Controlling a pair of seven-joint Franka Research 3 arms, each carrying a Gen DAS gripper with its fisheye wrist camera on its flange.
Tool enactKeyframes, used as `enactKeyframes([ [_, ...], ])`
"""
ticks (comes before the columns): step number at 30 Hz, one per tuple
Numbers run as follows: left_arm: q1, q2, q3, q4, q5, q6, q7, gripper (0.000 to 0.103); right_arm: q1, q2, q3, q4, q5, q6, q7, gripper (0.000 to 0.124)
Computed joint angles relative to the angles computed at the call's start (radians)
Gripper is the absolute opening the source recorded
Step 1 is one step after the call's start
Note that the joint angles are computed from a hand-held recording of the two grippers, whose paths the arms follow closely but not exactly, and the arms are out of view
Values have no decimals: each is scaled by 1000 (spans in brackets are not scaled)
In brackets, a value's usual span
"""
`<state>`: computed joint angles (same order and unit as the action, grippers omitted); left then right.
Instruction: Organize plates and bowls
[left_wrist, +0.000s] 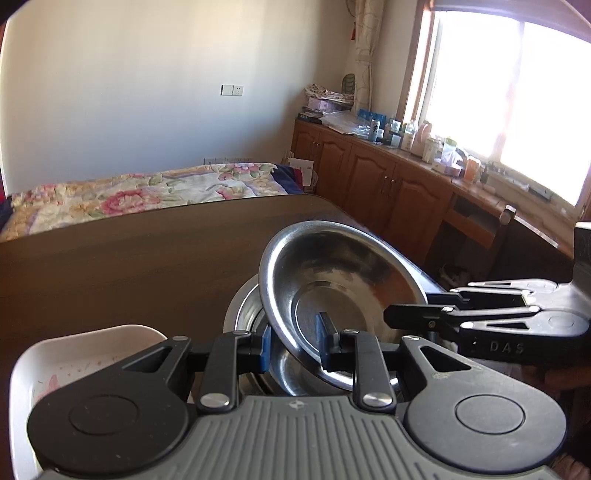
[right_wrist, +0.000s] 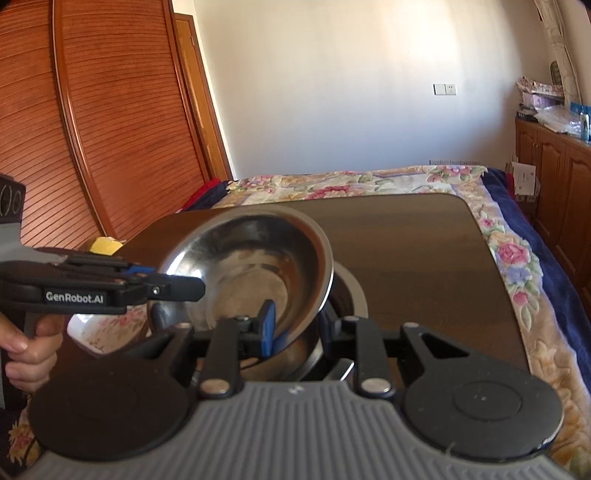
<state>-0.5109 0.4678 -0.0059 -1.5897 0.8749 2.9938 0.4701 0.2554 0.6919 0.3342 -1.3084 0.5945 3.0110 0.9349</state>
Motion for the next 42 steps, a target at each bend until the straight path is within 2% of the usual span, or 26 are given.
enactKeyframes([
  [6, -27, 7, 27, 6, 53, -15, -33, 24, 13, 1, -15, -3, -9, -1, 23, 27],
  [10, -25, 10, 24, 12, 68, -24, -50, 24, 54, 1, -61, -18, -64, 49, 33, 27],
  [14, -10, 13, 11, 10, 69, -20, -48, 24, 59, 5, -68, -19, -104, 63, 49, 27],
  [21, -20, 5, 33, -3, 104, -6, -106, 24, 74, 0, -98, -26, -162, 65, 91, 27],
  [27, -17, -1, 36, -11, 140, -3, -153, 25, 52, 0, -71, -33, -172, 69, 91, 25],
  [31, -12, 3, 25, -4, 143, -10, -152, 25, 86, 0, -118, -28, -201, 63, 121, 24],
  [37, -24, -8, 47, -13, 194, 2, -217, 26, 104, -4, -139, -38, -227, 87, 151, 24],
  [42, -61, -35, 81, -26, 355, -16, -371, 31, 46, -14, -55, -77, -218, 166, 123, 25],
])
